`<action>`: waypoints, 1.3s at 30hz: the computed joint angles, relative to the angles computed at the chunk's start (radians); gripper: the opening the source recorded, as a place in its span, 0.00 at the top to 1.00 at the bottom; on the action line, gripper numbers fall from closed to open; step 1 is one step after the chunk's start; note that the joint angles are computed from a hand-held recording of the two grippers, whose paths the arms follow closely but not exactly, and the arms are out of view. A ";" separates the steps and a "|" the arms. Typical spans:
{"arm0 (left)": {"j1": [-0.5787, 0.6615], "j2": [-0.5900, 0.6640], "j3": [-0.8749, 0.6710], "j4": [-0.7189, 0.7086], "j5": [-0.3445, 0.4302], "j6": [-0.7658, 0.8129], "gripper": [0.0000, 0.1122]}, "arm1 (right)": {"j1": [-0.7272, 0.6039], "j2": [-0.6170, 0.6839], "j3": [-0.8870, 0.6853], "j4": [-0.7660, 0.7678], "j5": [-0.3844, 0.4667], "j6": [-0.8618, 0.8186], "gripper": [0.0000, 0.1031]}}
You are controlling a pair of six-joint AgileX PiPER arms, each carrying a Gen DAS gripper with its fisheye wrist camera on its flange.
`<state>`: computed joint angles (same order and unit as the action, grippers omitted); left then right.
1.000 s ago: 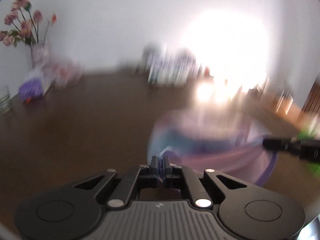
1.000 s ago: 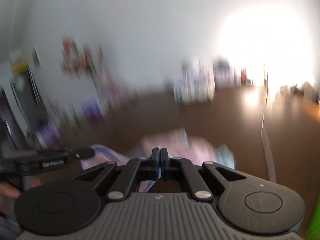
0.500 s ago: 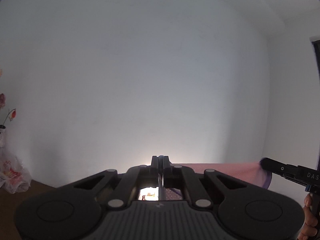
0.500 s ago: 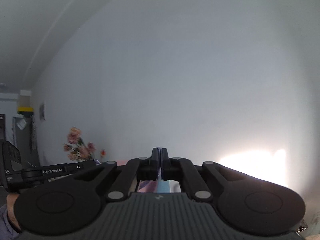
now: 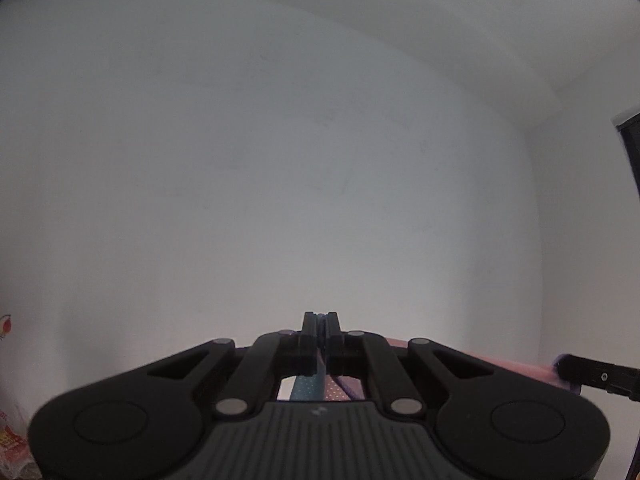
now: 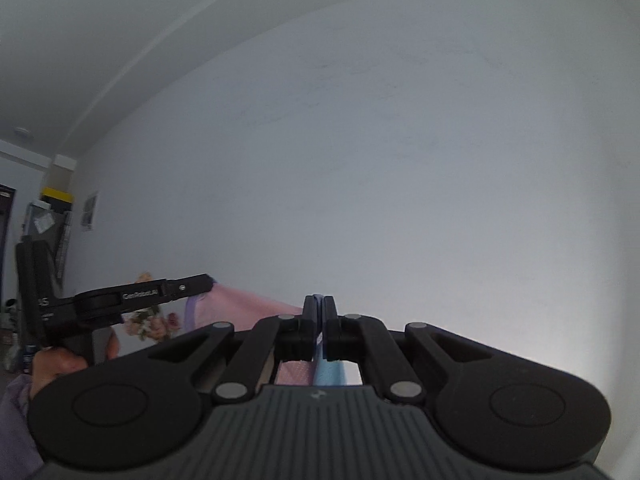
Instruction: Fold clothes
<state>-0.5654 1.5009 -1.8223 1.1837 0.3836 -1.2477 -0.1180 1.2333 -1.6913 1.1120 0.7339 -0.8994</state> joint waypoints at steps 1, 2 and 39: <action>-0.011 -0.039 0.071 0.055 0.007 -0.052 0.98 | -0.010 -0.034 0.080 0.024 0.033 -0.016 0.99; -0.021 -0.085 0.170 0.122 0.015 -0.118 0.98 | -0.017 -0.065 0.160 0.039 0.068 -0.030 0.99; -0.197 -0.206 1.049 -0.387 0.277 0.165 1.00 | 0.218 -0.058 1.101 0.073 -0.396 -0.227 0.43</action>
<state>-0.7620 1.2954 -0.7738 0.7970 0.6602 -1.0830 0.1004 1.1756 -0.5903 1.1847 0.3384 -1.1266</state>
